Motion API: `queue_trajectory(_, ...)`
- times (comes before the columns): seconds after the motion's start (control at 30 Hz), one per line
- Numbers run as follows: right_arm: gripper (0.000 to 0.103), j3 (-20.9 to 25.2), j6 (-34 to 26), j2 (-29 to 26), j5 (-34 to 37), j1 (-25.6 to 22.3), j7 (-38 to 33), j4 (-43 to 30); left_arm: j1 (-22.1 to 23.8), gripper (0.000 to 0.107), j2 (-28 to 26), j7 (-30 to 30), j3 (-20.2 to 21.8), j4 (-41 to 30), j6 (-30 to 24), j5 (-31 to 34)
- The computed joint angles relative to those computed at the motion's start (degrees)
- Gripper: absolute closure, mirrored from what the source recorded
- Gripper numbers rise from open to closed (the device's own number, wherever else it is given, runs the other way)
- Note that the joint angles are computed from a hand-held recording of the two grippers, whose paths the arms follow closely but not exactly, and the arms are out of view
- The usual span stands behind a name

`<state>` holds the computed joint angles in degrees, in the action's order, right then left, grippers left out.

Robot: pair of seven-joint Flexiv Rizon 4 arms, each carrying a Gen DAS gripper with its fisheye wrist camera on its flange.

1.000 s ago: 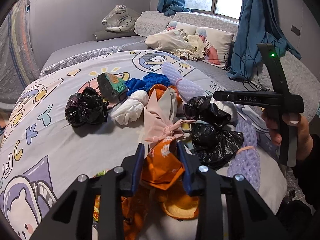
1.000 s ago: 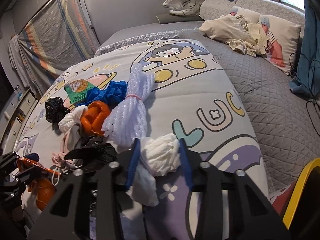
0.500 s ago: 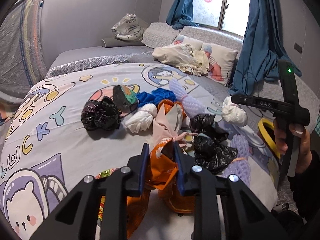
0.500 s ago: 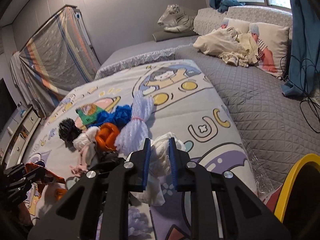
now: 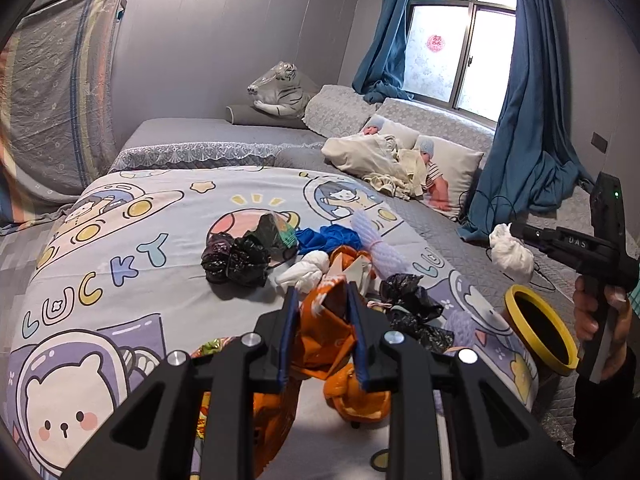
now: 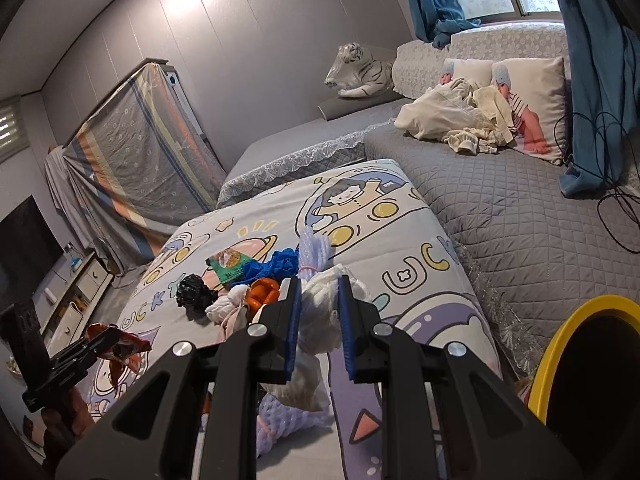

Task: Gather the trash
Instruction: 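Carry the wrapper and tissue in both tools over the yellow-rimmed bin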

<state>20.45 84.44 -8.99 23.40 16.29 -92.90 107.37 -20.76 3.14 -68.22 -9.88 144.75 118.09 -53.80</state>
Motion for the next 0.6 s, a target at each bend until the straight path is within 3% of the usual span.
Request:
queue_trajectory(0.17,0.086,0.69,-0.19,3.02,5.86,-1.45,-3.54,1.27,-0.28,0.084,-0.33,-3.44,0.27,-1.16,-0.53,4.15)
queue_trajectory(0.6,0.086,-6.33,3.37,9.3,8.4,0.53,-2.55,7.3,-4.67,0.084,-5.66,-1.83,0.55,-8.64,-2.87,5.38)
